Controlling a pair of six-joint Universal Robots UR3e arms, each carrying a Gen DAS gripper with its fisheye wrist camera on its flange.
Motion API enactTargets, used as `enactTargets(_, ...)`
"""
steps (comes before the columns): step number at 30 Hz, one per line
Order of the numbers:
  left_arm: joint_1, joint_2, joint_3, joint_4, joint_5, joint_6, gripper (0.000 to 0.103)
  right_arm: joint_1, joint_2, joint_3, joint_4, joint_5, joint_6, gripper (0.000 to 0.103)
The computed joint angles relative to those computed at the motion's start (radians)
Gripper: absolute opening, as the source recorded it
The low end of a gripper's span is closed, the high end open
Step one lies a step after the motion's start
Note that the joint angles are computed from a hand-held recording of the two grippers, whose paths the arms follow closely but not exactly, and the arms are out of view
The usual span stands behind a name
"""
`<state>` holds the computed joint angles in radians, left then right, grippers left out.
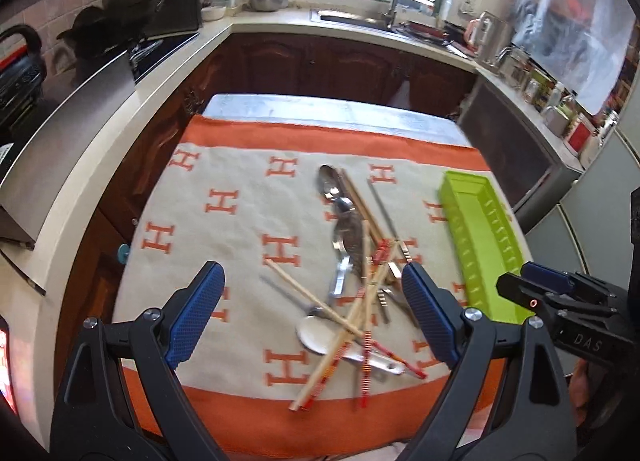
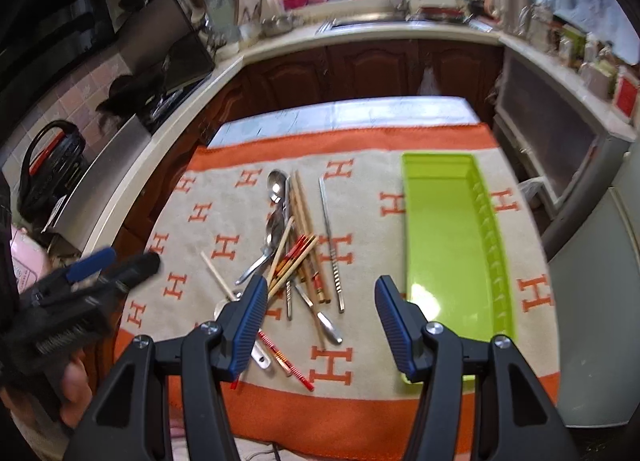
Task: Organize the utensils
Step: 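Grasp a red-striped chopstick with the right tool while the left tool grasps another chopstick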
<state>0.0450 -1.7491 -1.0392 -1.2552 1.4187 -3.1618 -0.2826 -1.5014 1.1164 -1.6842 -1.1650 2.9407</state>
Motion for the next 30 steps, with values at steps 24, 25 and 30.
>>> enactTargets(24, 0.111, -0.249, -0.117, -0.039, -0.291, -0.065, 0.057, 0.164, 0.644, -0.601, 0.465, 0.110, 0.041, 0.028)
enactTargets(25, 0.112, -0.261, -0.106, -0.043, -0.295, -0.075, 0.054, 0.166, 0.654, -0.608, 0.473, 0.113, 0.046, 0.025)
enactTargets(30, 0.109, -0.318, -0.064, -0.040, -0.311, -0.125, 0.047, 0.178, 0.695, -0.652, 0.507, 0.114, 0.052, 0.012)
